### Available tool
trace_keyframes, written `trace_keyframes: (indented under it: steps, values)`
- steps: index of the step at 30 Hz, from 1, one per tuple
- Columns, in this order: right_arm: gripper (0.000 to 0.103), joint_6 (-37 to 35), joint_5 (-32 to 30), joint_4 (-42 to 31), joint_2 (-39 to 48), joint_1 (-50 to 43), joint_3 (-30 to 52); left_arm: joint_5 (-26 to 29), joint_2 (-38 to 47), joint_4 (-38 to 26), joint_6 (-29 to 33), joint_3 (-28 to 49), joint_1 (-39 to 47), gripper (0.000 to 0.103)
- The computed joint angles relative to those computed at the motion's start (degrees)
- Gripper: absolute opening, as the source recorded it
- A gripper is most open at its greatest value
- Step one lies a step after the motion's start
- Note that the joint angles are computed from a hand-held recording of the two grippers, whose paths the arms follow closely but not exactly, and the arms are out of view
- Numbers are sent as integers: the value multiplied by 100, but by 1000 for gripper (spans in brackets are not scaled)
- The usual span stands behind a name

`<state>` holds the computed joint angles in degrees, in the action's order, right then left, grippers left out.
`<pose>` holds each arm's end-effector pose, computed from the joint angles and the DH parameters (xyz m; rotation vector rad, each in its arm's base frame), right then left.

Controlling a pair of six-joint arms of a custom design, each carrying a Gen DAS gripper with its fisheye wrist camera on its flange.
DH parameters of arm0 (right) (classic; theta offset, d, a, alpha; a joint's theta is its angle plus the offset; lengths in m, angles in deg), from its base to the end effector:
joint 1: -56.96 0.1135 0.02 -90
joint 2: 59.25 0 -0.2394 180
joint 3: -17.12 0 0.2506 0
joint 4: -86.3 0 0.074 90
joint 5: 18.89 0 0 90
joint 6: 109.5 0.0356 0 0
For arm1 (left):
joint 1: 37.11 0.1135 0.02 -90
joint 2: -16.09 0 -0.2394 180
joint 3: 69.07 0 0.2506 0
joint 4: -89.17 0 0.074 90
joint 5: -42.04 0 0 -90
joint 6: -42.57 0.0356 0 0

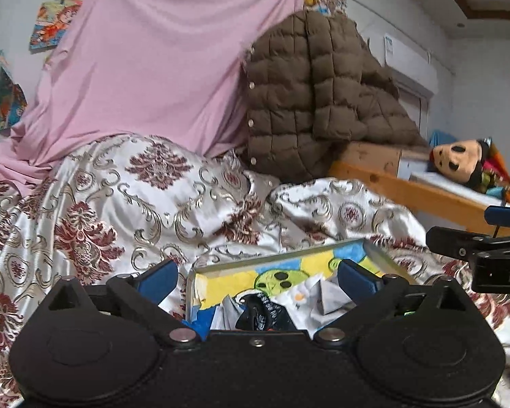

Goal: Organize soft objects
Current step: 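Open both grippers to drop the cloths into the tray, then lift both grippers away from the tray back over the pile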

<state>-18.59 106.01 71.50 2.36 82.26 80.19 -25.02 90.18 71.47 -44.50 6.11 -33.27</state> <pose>0.2411 0.0915 0.3067 0.0543 1.7654 -0.2175 0.3075 0.0067 0.3180 0.2616 1.8283 -0.2895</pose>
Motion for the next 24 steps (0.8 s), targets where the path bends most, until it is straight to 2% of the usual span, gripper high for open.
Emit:
trace_keyframes:
  steps: [6, 13, 17, 24]
  values:
    - [102, -76, 535, 375, -845, 516, -487, 125, -786, -186, -175, -364, 221, 102]
    - [102, -161, 1472, 752, -1721, 1253, -1105, 195, -1581, -315, -558, -714, 372, 102]
    - [102, -292, 1822, 1188, -1878, 1523, -1342, 274, -1995, -467, -625, -874, 473, 102]
    - [102, -279, 2449, 1172, -2362, 2034, -1607, 508, -2686, -754, -669, -1105, 844, 102]
